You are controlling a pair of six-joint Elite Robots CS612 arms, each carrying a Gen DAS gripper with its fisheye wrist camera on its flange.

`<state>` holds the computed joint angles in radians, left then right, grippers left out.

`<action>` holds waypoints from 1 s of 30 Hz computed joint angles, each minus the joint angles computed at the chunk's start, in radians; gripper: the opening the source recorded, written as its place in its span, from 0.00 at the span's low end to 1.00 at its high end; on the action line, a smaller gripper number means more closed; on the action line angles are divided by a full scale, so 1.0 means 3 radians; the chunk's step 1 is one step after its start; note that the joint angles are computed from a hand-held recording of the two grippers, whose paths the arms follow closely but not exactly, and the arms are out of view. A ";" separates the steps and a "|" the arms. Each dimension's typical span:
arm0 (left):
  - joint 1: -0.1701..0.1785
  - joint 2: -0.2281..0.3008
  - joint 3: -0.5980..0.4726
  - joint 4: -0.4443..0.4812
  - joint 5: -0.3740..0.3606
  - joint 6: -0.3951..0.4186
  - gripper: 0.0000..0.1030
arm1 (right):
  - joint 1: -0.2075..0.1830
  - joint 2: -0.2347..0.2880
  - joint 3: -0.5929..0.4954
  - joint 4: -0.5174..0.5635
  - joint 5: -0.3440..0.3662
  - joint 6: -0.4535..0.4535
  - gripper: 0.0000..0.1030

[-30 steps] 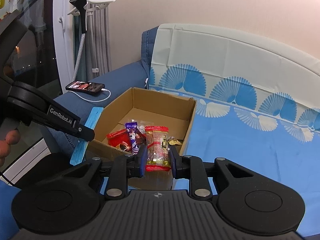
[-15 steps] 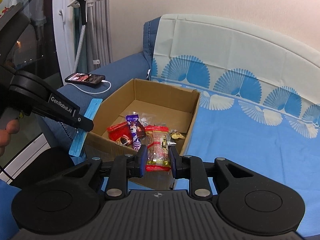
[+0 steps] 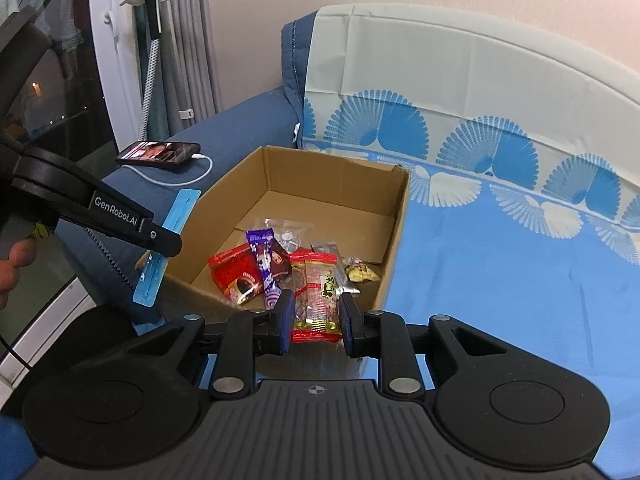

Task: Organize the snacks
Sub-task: 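Carry blue strip with left gripper while right carries red candy to box, then open left gripper in box while right gripper releases red candy inside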

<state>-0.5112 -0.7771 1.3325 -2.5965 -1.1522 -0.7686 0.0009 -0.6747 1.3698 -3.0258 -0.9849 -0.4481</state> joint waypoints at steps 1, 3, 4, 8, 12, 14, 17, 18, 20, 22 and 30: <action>0.0013 0.0016 -0.0029 0.0016 0.0002 0.0017 0.16 | 0.0011 0.0028 -0.0054 0.0021 0.0004 0.0028 0.25; 0.0043 0.0056 -0.0099 0.0057 0.0005 0.0054 0.16 | 0.0034 0.0078 -0.0153 0.0064 -0.0002 0.0084 0.25; 0.0057 0.0080 -0.0141 0.0082 0.0001 0.0070 0.16 | 0.0047 0.0108 -0.0211 0.0098 0.0000 0.0119 0.25; 0.0111 0.0168 -0.0286 0.0176 -0.0036 0.0138 0.16 | 0.0092 0.0227 -0.0439 0.0226 -0.0022 0.0224 0.25; 0.0166 0.0269 -0.0438 0.0270 -0.0080 0.0204 0.16 | 0.0132 0.0339 -0.0642 0.0345 -0.0045 0.0249 0.25; 0.0194 0.0322 -0.0520 0.0326 -0.0107 0.0234 0.16 | 0.0152 0.0395 -0.0741 0.0394 -0.0078 0.0274 0.25; 0.0228 0.0396 -0.0632 0.0396 -0.0129 0.0279 0.16 | 0.0179 0.0491 -0.0899 0.0467 -0.0140 0.0350 0.25; 0.0241 0.0425 -0.0675 0.0424 -0.0142 0.0293 0.16 | 0.0188 0.0522 -0.0952 0.0488 -0.0161 0.0374 0.25; 0.0263 0.0467 -0.0738 0.0470 -0.0162 0.0316 0.16 | 0.0205 0.0583 -0.1055 0.0553 -0.0185 0.0395 0.25; 0.0284 0.0520 -0.0818 0.0535 -0.0184 0.0330 0.16 | 0.0220 0.0637 -0.1145 0.0606 -0.0207 0.0410 0.25; 0.0342 0.0728 -0.1123 0.0780 -0.0251 0.0360 0.17 | 0.0264 0.0829 -0.1485 0.0898 -0.0302 0.0420 0.25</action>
<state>-0.4086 -0.5586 0.9956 -2.3624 -1.2274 -0.6605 0.0800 -0.4259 0.9243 -2.7563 -1.0755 -0.3220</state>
